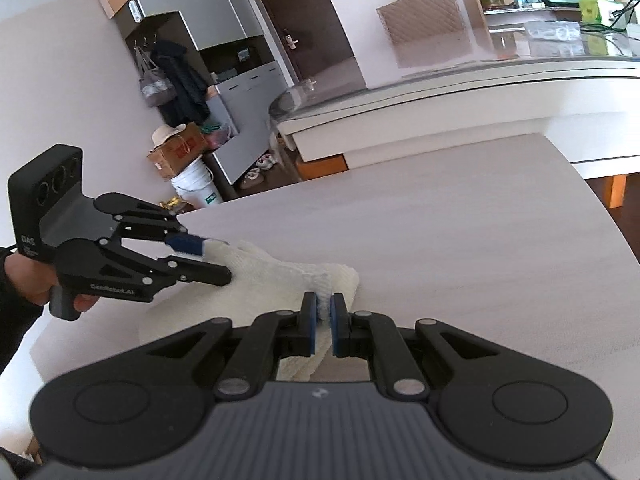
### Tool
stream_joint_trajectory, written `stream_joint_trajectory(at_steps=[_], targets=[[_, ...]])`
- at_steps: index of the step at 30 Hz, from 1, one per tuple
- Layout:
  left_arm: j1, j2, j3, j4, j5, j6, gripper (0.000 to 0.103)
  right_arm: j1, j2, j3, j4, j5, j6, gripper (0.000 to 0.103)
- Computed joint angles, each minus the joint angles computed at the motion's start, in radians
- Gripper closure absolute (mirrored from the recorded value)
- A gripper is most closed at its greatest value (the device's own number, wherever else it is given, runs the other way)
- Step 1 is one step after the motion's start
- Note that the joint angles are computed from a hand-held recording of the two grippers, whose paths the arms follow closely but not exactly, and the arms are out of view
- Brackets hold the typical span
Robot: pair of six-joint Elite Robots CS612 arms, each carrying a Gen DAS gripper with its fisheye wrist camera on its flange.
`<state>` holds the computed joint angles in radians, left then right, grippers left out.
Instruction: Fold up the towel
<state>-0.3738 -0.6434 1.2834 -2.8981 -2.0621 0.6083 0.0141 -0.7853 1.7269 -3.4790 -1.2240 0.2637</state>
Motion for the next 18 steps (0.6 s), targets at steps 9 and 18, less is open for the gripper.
stream_joint_trajectory(at_steps=[9,18], targets=[[-0.01,0.015,-0.008,-0.054,0.068,-0.041,0.061,0.015,0.003,-0.03,0.047,-0.091,-0.035,0.083],[-0.007,0.003,0.037,-0.164,0.09,-0.114,0.06,0.038,-0.011,-0.004,-0.013,-0.167,-0.081,0.08]])
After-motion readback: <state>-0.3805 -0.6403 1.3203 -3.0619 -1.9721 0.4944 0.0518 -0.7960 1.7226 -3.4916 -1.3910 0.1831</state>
